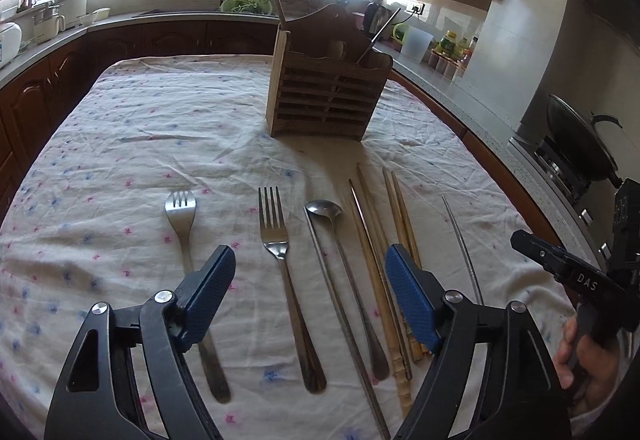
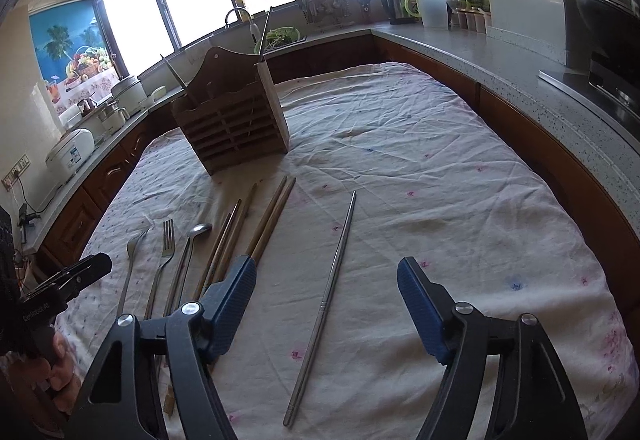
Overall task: Organize utensils
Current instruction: 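Grasp a metal chopstick with the right tool while the left tool grasps another metal chopstick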
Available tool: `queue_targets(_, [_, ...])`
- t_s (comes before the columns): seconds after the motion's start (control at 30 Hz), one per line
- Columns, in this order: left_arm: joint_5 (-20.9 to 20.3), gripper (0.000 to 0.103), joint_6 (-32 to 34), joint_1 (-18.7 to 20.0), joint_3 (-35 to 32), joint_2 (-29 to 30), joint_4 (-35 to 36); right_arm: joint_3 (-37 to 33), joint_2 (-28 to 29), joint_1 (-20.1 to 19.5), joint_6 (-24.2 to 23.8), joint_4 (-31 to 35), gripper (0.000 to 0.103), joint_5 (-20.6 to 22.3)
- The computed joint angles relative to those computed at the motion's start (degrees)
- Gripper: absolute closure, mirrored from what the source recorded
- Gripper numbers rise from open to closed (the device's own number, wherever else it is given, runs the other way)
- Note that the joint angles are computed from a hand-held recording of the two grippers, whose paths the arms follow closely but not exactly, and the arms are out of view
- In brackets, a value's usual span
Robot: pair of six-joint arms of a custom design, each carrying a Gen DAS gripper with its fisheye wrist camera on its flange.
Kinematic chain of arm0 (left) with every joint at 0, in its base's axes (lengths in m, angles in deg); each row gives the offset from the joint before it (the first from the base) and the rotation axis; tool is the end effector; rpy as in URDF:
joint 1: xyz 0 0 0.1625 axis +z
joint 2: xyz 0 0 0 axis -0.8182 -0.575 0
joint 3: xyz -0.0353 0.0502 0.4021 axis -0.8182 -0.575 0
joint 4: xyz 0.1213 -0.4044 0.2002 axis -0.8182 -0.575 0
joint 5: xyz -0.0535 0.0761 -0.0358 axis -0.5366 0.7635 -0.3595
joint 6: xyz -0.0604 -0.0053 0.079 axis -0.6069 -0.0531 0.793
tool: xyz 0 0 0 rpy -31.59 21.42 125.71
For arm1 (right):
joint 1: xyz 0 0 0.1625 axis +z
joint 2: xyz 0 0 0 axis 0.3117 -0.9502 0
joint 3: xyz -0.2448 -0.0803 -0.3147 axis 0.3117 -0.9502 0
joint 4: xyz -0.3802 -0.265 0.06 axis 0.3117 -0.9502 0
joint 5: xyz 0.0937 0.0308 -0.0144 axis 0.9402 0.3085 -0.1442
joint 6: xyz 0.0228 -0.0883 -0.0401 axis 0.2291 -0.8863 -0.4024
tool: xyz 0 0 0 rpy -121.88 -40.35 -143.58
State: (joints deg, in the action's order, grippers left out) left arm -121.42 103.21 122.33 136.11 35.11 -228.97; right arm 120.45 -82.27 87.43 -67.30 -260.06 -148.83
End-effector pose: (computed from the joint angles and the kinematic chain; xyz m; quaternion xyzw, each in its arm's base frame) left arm -0.1582 -0.8449 0.3077 0.2196 0.8999 -0.3219 0.1959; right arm 0.3044 -0.8070 0.1724 0.0922 -0.8686 0.4099 0.2628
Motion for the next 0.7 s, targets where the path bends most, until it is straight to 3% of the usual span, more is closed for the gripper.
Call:
queue_targets(0.27, [-0.7,0.067,-2.4,0.8,-8.0,4.8,10.6,-5.4,2.5,-0.5,1.3,5.0,0.052,-0.2])
queue_targets(0.43, [-0.8,0.076,-2.0,0.7,-14.1,8.6,16.1,-11.0,5.4,-1.2,2.8,11.2,0.07,-0.5])
queue_targets(0.7, [2.2,0.085,-3.7,1.4,-25.9,15.9,26.3,-22.7,11.8,-2.4,4.0,20.9,0.079,-2.7])
